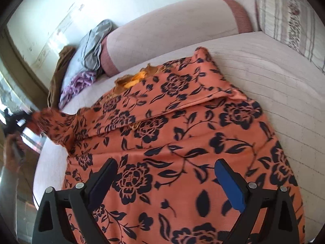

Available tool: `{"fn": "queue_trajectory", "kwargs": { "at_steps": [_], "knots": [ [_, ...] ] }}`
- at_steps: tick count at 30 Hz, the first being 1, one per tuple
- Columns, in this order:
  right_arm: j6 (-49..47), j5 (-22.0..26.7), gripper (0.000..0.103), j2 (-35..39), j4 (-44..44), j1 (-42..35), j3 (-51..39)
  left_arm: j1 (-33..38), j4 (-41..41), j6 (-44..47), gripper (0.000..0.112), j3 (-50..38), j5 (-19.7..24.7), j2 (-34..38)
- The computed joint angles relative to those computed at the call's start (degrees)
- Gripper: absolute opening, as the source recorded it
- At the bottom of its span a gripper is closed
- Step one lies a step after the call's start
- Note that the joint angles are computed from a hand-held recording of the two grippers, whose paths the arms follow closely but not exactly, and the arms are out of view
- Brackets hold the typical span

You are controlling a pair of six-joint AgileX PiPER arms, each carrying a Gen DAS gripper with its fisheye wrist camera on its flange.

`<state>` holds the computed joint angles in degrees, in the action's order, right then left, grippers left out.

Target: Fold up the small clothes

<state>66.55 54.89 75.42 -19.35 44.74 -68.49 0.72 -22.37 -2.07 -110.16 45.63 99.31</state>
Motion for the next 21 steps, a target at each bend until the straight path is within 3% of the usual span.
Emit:
{"fn": "queue_trajectory", "kwargs": {
  "at_steps": [4, 8, 10, 11, 12, 14, 16, 21],
  "knots": [
    [2.6, -0.3, 0.097, -4.7, -1.9, -1.0, 3.0, -16.4, 12.1, -5.6, 0.004, -16.4, 5.1, 2.4],
    [5.3, -0.8, 0.097, -9.9, -2.3, -3.1, 6.7, -32.1, 21.7, -9.9, 0.006, -29.7, 12.5, 10.7],
    [5.4, -0.9, 0.097, -12.0, -1.6, -4.7, 8.3, -38.0, 24.5, -10.0, 0.033, -29.6, 14.8, 14.3],
    [4.5, -1.1, 0.097, -13.1, -0.4, -6.1, 9.1, -39.8, 24.0, -7.6, 0.072, -27.7, 15.2, 16.0],
    [3.9, -1.2, 0.097, -13.7, 0.5, -7.1, 9.5, -41.9, 25.5, -7.0, 0.085, -23.5, 14.9, 17.0],
    [0.6, -1.5, 0.097, -14.9, 4.2, -10.2, 9.9, -44.2, 30.2, -9.6, 0.085, -15.3, 15.3, 17.8],
    [-2.5, -1.5, 0.097, -15.5, 6.6, -12.6, 9.9, -42.5, 29.2, -12.2, 0.083, -5.1, 15.1, 16.3],
    [-12.0, -2.0, 0.097, -12.6, 11.6, -18.4, 6.0, -32.5, 21.8, -14.1, 0.083, 21.9, 1.3, -0.1]
  ]
}}
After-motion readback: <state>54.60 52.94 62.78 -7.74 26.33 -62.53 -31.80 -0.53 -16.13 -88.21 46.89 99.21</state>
